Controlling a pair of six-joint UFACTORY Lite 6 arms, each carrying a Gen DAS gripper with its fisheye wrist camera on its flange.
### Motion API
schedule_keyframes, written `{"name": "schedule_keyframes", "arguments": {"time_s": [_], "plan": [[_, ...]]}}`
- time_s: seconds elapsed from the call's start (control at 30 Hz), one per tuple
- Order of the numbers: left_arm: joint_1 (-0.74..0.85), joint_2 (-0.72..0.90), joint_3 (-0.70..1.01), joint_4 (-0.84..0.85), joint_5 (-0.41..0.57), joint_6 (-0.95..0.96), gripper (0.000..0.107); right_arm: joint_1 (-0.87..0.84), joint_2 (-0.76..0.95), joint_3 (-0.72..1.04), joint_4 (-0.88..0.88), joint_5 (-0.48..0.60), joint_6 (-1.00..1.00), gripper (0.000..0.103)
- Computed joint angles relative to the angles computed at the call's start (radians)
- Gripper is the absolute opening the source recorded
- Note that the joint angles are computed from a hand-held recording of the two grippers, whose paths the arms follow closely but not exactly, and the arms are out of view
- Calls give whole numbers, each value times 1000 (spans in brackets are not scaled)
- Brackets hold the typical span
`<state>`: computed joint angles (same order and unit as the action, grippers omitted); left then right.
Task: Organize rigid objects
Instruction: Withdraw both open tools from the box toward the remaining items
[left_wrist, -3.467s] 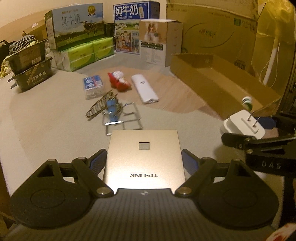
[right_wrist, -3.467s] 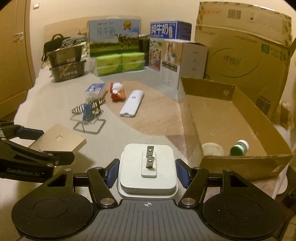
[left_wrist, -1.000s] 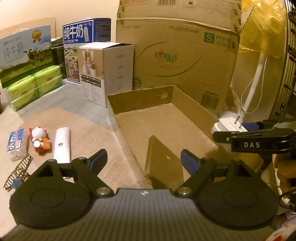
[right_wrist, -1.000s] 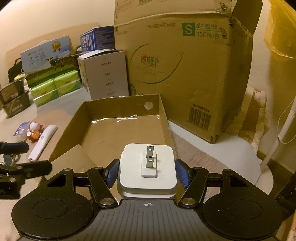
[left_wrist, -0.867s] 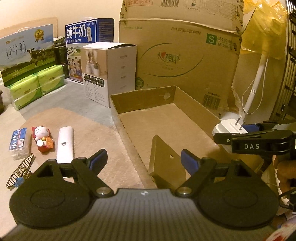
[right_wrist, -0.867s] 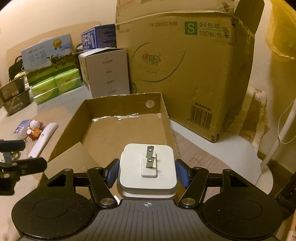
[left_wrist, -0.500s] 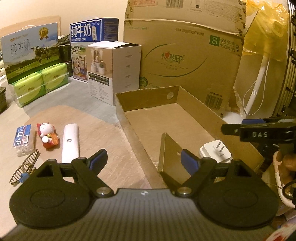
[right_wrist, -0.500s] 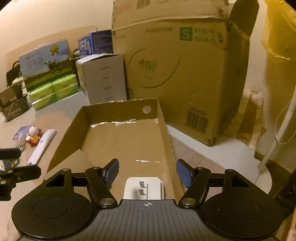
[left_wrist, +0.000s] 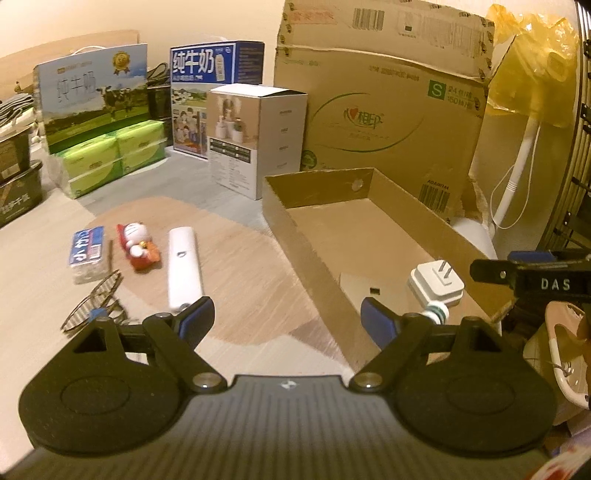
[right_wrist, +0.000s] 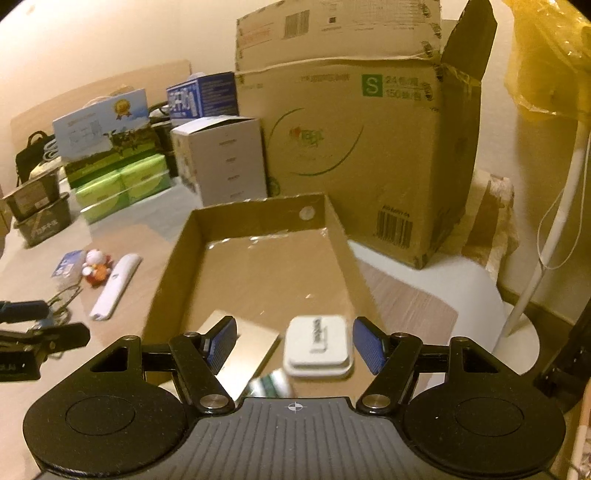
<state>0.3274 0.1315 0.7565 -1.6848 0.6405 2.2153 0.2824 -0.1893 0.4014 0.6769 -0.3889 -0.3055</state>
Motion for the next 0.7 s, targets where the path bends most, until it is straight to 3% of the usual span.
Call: {"name": "schedule_keyframes", "arguments": {"time_s": [0.33,0.7], "plan": [[218,-35,-32,150,110,-9,85,348,-68,-37,568,-123,-300,70],[416,33,33,250,177,2,85,591,43,42,722,-225,-266,70]]}}
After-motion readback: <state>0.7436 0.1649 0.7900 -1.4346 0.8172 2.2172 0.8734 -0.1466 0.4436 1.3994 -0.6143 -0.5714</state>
